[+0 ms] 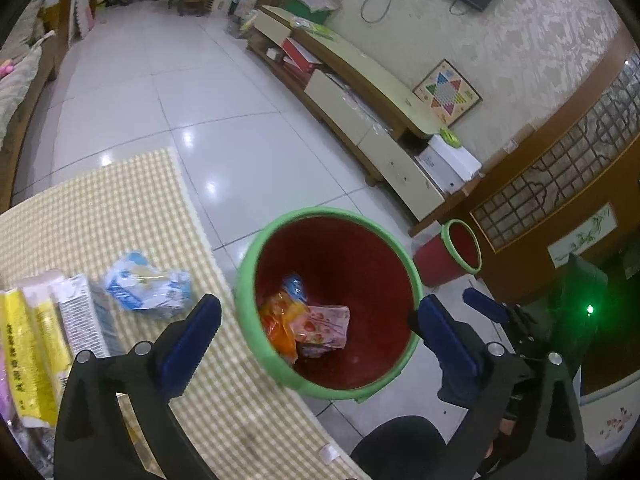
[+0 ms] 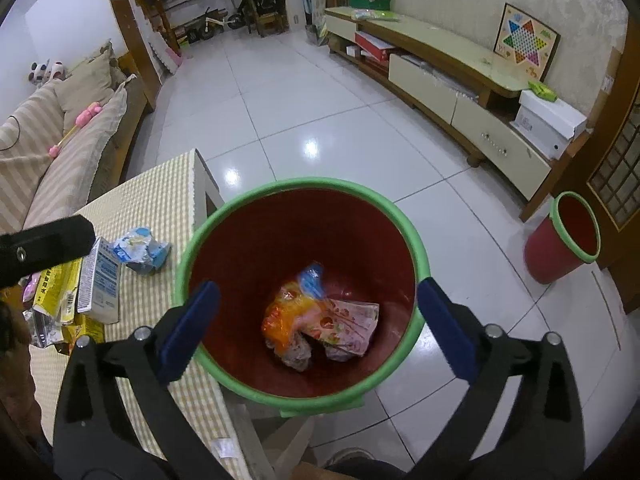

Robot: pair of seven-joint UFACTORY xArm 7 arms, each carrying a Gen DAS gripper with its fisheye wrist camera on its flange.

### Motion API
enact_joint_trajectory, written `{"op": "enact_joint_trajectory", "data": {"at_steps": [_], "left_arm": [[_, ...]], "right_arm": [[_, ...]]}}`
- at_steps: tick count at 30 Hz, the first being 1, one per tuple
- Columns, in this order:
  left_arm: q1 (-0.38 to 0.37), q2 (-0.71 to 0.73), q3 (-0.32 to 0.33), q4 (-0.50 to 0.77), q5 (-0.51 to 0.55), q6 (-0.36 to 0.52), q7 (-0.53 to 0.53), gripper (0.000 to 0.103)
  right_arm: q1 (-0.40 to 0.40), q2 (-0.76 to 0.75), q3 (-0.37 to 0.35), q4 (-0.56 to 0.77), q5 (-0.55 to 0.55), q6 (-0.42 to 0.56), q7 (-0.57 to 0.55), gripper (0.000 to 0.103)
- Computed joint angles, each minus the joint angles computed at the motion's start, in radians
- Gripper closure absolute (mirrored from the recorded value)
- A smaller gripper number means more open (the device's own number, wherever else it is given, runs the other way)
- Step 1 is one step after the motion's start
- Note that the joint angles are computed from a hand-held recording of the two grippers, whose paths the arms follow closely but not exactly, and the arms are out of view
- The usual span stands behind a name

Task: Collect trash
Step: 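Move both tools back over the table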

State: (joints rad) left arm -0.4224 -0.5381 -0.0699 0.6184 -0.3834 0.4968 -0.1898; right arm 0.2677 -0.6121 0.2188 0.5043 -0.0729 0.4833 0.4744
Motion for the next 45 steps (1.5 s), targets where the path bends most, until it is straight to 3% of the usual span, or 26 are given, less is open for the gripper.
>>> {"op": "enact_joint_trajectory", "data": {"at_steps": [10,18,25,28,32,37,45], "left_arm": [[0.110,-0.270,-0.003,-0.096,0.137,0.135,-0.067,0.008],[0.219,-0.614,0.043,-0.215,0.231,0.346,-0.047,0.008],[0.385,-0.887,0.126,-0.288,0.324,0.540,0.012,0.008],[0.468,-0.964,0.187,-0.311,0.360,0.616,0.054,0.008],[0.564,-0.994,0.277,-0.324,0.395,0.684,0.128,0.008],[0.641,-0.989,0.348,-0.337,0.410,0.699,0.248,0.008],[0.711,-0.912,0.376,-0.353,0.405,0.643,0.423,0.008]], "right_arm": [[0.050,-0.022,0.076,0.044,-0.004,0.014,0.079,0.005],[0.139,0.013,0.116,0.040,0.018,-0.058,0.145,0.005],[0.189,0.093,0.195,0.073,-0.028,-0.136,0.200,0.005],[0.162,0.123,0.264,0.100,-0.098,-0.157,0.256,0.005],[0.189,0.192,0.284,0.155,-0.142,-0.137,0.287,0.005],[0.231,0.268,0.282,0.220,-0.182,-0.125,0.309,0.005],[0.237,0.389,0.282,0.339,-0.337,-0.053,0.412,0.005]]}}
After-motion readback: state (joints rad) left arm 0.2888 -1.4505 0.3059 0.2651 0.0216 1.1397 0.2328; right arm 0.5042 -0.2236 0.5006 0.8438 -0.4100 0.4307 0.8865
